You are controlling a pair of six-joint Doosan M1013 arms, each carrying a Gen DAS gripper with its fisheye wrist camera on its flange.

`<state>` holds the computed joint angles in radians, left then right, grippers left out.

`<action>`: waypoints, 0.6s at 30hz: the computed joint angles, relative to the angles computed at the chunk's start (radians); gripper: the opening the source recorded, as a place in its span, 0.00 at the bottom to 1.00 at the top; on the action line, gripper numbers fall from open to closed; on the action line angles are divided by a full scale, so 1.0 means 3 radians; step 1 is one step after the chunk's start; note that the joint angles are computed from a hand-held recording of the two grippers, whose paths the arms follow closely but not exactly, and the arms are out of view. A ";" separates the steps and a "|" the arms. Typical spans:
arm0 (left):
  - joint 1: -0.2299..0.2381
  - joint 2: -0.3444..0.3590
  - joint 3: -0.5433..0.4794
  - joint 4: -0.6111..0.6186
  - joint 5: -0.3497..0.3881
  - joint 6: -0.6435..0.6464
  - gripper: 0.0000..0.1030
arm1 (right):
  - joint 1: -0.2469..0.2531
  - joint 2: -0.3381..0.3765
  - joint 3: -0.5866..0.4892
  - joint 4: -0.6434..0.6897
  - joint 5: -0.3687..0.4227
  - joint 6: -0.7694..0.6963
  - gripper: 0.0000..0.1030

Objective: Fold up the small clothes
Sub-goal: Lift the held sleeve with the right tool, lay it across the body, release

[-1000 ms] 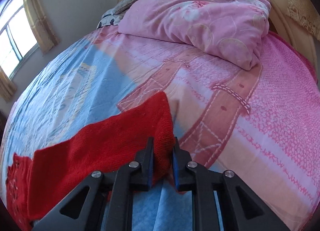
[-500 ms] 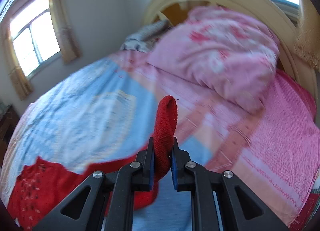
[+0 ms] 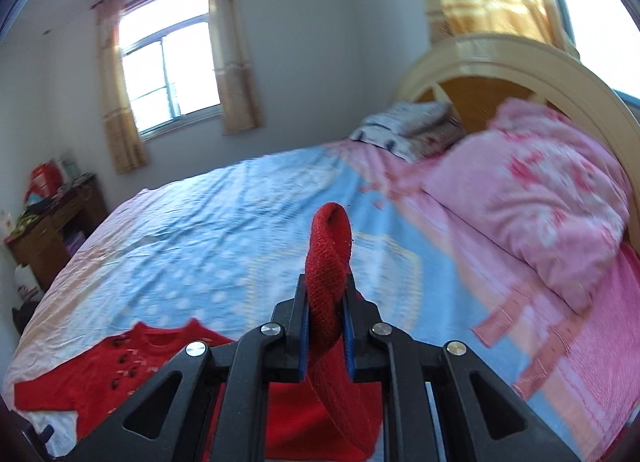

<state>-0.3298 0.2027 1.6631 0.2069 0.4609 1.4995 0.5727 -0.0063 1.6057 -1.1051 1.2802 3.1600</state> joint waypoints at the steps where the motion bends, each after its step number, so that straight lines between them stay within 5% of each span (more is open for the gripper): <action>1: 0.0012 0.0012 -0.0019 -0.0023 0.0006 0.0030 1.00 | 0.0014 0.0034 -0.0047 -0.0016 -0.0018 -0.0046 0.13; 18: 0.0098 0.0051 -0.0015 -0.0302 -0.0014 0.0251 1.00 | 0.0203 0.0762 -0.1053 -0.0175 -0.0491 -0.0929 0.12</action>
